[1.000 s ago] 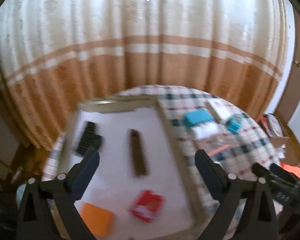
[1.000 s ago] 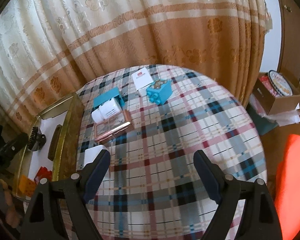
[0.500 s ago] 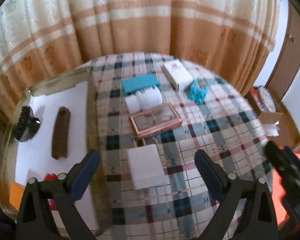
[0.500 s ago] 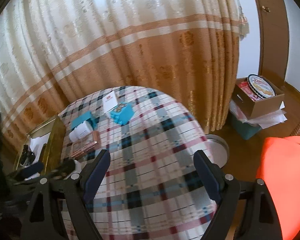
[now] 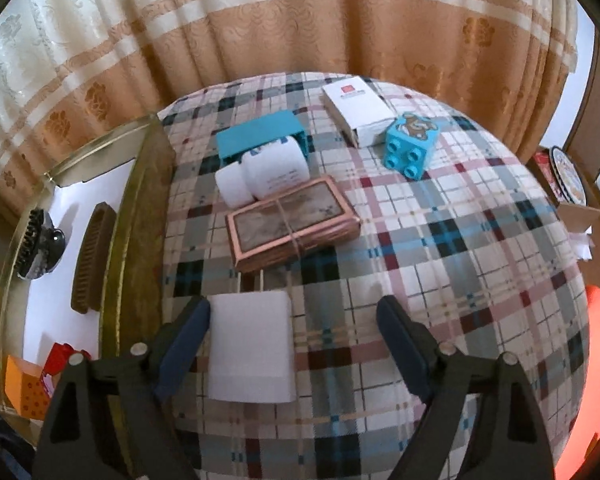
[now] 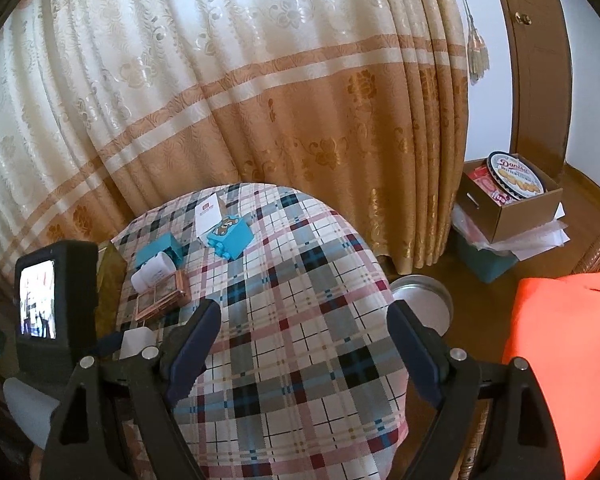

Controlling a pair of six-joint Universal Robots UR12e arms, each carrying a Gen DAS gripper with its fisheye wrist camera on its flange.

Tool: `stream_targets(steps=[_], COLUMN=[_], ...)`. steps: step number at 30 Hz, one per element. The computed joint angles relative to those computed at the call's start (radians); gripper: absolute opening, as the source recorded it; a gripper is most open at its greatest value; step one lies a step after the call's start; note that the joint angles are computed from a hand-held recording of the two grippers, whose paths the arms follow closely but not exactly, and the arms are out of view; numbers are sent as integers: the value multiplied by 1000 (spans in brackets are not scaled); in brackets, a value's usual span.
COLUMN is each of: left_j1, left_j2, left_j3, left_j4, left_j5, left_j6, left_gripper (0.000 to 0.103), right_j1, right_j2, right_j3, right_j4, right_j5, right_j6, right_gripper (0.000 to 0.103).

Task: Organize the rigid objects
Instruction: 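Close the left gripper on the white square box and lift it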

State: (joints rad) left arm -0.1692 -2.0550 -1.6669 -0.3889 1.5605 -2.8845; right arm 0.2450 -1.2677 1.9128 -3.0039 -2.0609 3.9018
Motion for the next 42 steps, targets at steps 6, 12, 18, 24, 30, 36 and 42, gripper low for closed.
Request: stream_targets(steps=[6,12,18,24,30,36,42], left_j1=[-8,-18,-1,8,13,26,48], left_j2=[-5,1,3,3,12,22,37], left_j3=[1,2,1,-11,-26,-43,-48], left_j4=[19,-24,-44,-30,-3,19,-33], left_j5=[35,41,-18,-72,-122,-179,-259], left_j6=[-43,-129,-170,-155,-93,-43,3], left_gripper=[91,94,98,98,77,39,39], right_j1=[-2,-2,-3,-1,0,0,2], right_j2=[-2,-4,-13,-12,-13,-16,-21], right_j3=[5,7,19,14,12,13,13], right_j4=[3,7,-5,0,7,9,12], right_j5=[2,-1,-22,-22,-20,-20,-16], right_j6=[14,17,30,28,35,40,46], right_gripper=[87,87,87,87,87,87,87])
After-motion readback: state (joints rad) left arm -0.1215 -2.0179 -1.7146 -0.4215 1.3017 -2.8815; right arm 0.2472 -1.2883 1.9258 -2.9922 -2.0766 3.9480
